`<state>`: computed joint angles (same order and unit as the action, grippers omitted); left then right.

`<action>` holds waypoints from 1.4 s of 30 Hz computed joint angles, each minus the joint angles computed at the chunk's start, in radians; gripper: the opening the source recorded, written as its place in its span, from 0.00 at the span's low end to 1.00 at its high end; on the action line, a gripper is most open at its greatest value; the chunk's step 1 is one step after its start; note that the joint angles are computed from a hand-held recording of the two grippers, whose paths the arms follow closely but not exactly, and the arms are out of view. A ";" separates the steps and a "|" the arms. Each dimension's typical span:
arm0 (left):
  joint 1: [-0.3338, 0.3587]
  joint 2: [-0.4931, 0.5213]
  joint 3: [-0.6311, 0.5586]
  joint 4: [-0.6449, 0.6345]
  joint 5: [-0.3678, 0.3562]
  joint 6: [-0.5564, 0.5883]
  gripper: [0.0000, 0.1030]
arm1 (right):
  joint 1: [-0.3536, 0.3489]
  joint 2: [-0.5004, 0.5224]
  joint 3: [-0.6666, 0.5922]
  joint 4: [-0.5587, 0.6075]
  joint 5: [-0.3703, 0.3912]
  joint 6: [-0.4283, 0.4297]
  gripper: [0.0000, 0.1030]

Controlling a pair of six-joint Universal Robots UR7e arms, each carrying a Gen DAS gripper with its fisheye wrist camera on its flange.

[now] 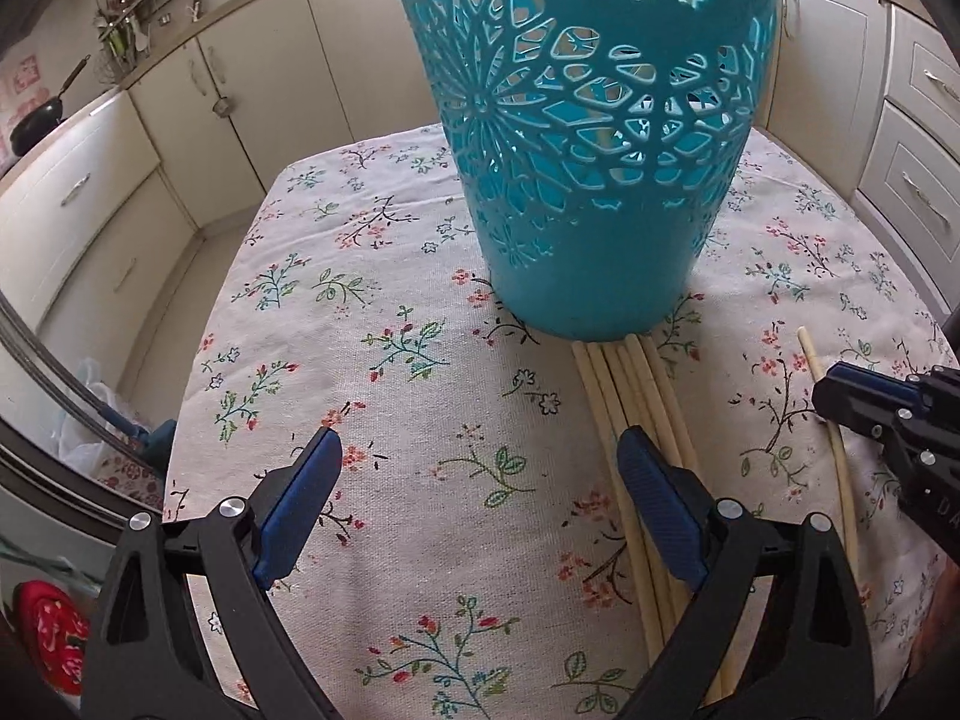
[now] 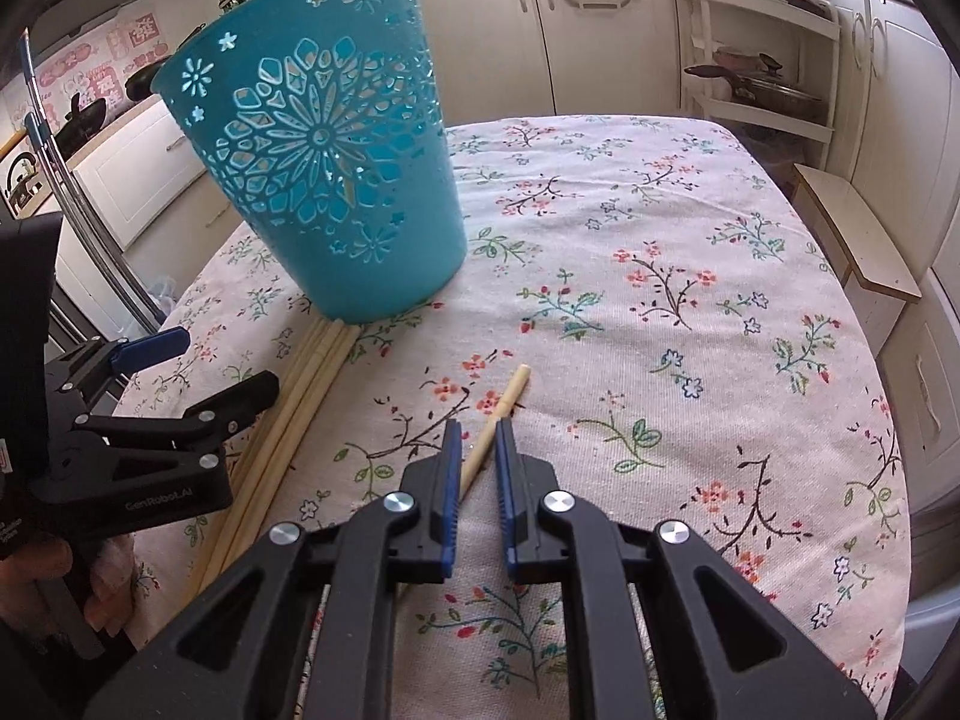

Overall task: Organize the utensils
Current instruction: 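Close the left gripper on another chopstick from the bundle, then raise the chopstick with the left gripper and drop it into the cup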

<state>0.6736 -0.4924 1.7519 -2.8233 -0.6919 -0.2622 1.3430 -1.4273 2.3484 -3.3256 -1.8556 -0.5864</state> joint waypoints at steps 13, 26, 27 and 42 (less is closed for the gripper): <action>0.029 -0.006 -0.037 0.064 -0.066 -0.040 0.73 | -0.008 -0.006 0.002 0.006 0.015 0.002 0.13; 0.060 -0.062 -0.024 0.080 -0.259 -0.069 0.05 | -0.010 -0.007 0.004 0.007 0.020 0.005 0.14; 0.065 -0.068 -0.020 0.081 -0.267 -0.072 0.05 | -0.011 -0.007 0.004 0.006 0.022 0.006 0.14; -0.013 -0.358 0.125 -0.024 -0.433 -0.004 0.05 | -0.013 -0.013 0.004 0.014 0.028 0.002 0.14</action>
<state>0.6604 -0.8502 1.8769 -2.8472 -1.1252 -0.2663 1.3296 -1.4399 2.3525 -3.3119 -1.8276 -0.5846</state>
